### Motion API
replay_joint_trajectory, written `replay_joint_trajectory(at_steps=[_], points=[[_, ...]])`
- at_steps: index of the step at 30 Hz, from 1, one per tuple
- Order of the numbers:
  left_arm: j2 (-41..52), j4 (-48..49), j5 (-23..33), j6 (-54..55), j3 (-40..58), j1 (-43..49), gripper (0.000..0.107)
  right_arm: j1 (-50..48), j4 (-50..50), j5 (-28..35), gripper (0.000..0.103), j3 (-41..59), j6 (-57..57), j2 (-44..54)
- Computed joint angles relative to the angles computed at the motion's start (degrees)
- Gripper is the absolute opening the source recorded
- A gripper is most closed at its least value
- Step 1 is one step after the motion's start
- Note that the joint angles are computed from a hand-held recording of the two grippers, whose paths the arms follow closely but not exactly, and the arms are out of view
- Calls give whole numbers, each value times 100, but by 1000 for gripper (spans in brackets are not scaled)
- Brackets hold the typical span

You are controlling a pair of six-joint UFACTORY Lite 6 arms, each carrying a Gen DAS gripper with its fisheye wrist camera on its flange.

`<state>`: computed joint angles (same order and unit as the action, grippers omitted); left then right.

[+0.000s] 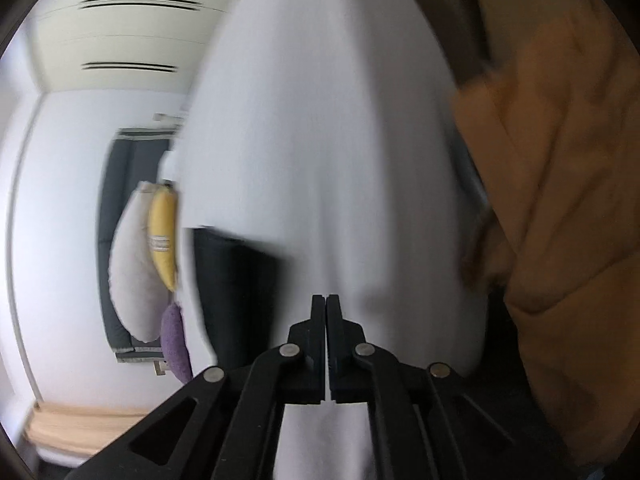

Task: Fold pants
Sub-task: 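Lay the folded leg end down with the right tool and smooth it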

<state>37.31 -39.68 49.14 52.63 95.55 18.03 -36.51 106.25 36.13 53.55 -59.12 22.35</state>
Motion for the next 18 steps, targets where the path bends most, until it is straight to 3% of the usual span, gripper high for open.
replay_joint_trajectory(at_steps=[3,4,5,7,10,11,12,13,14,16,18], points=[[-26,-7,-51,28,-53,-11,14,320,-17,617,9,667,-143,30],[-32,-24,-51,25,-65,-9,14,457,-69,821,24,962,-64,184],[-34,-36,-45,20,-68,-5,14,740,-117,1083,51,1476,-29,481],[-35,-45,-36,18,-67,7,14,1152,-231,1255,72,2105,57,886],[0,-41,16,24,-19,27,14,1644,-688,1541,73,3449,618,2119],[16,-68,42,41,-4,44,14,1685,-740,1383,73,3610,778,2367],[34,-100,80,61,17,68,14,1665,-848,1076,67,3708,967,2637],[80,-109,172,53,103,121,14,1558,-869,935,29,3695,1006,2826],[109,-87,265,-9,184,154,14,1443,-778,805,0,3484,910,2844],[201,56,535,-305,490,231,14,1089,-31,558,0,2631,282,2391],[157,153,653,-493,718,304,14,1083,83,-351,0,2200,16,1750]])
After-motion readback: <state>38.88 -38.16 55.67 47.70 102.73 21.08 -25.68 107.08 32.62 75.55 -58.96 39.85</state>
